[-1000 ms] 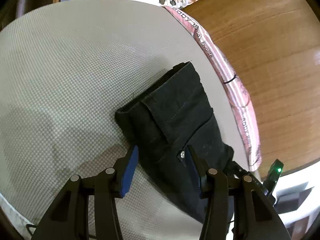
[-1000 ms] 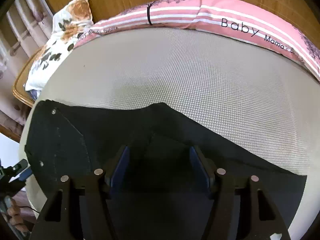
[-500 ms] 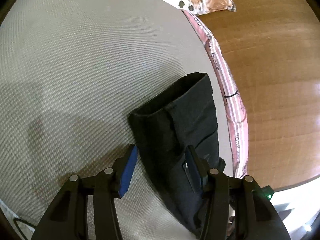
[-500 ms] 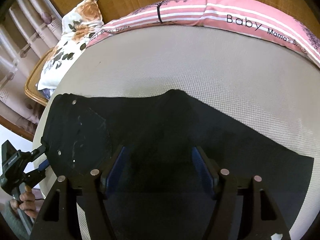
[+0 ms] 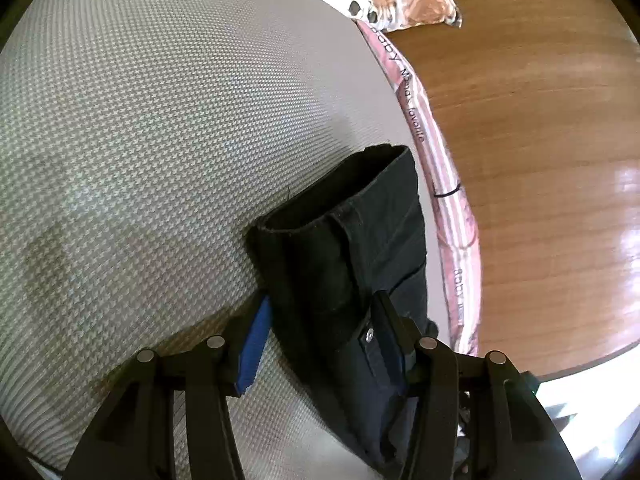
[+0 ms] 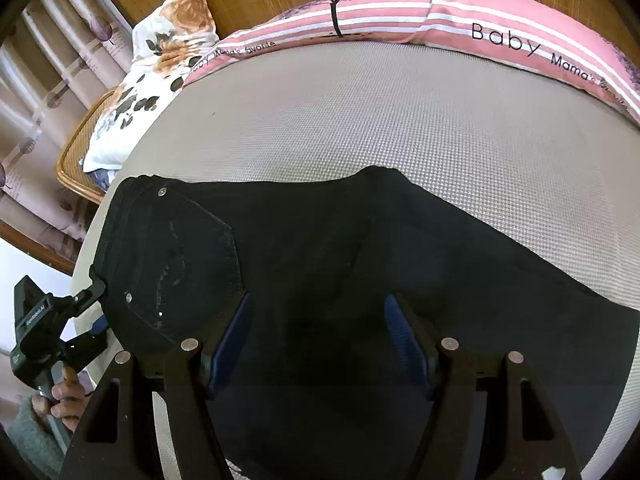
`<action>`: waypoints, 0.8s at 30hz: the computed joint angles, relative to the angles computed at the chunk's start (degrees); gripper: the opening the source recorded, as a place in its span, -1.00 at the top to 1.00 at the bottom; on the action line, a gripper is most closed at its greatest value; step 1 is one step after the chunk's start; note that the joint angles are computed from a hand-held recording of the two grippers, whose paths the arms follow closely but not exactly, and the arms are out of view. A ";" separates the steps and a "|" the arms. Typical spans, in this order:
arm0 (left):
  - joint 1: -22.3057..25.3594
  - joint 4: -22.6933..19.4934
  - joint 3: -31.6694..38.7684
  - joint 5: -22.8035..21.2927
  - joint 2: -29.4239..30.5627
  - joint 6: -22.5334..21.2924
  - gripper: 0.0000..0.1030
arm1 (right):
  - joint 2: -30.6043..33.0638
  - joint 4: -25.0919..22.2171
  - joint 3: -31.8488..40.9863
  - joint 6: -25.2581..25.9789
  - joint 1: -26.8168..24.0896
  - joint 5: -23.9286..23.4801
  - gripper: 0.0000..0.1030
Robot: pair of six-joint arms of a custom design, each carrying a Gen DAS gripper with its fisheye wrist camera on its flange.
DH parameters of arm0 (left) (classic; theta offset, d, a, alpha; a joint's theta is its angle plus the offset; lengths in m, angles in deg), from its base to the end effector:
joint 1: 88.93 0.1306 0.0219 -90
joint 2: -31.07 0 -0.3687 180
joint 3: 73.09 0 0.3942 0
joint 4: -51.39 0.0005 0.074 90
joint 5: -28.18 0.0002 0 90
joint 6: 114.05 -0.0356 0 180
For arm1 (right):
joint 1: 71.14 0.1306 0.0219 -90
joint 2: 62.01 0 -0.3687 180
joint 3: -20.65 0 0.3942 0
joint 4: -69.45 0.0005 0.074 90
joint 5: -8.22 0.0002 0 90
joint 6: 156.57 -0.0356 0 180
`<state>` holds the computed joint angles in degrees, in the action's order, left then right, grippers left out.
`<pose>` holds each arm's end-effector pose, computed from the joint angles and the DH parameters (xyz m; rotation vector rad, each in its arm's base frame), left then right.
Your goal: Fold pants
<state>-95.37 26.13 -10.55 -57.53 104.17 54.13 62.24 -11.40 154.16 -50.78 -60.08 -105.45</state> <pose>0.3881 -0.0470 0.3469 -1.3377 1.9267 -0.8724 0.6372 0.1386 0.3976 -0.7301 2.6560 0.5580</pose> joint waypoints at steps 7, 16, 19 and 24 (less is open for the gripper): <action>0.13 2.43 0.99 -2.15 2.02 -2.53 -0.04 | -0.09 -0.31 -0.63 0.29 0.78 0.09 -0.28; 0.52 1.82 1.81 -2.58 2.92 -3.43 0.16 | -1.14 -0.06 -1.72 0.67 1.18 -0.52 -0.28; 0.69 0.29 2.80 -2.37 3.81 -3.17 0.38 | -1.56 0.05 -1.99 0.08 0.85 -1.15 -0.28; -1.99 -11.27 12.08 -7.93 6.70 -11.11 0.44 | -2.42 0.32 -1.77 -0.92 -1.01 -2.97 -0.28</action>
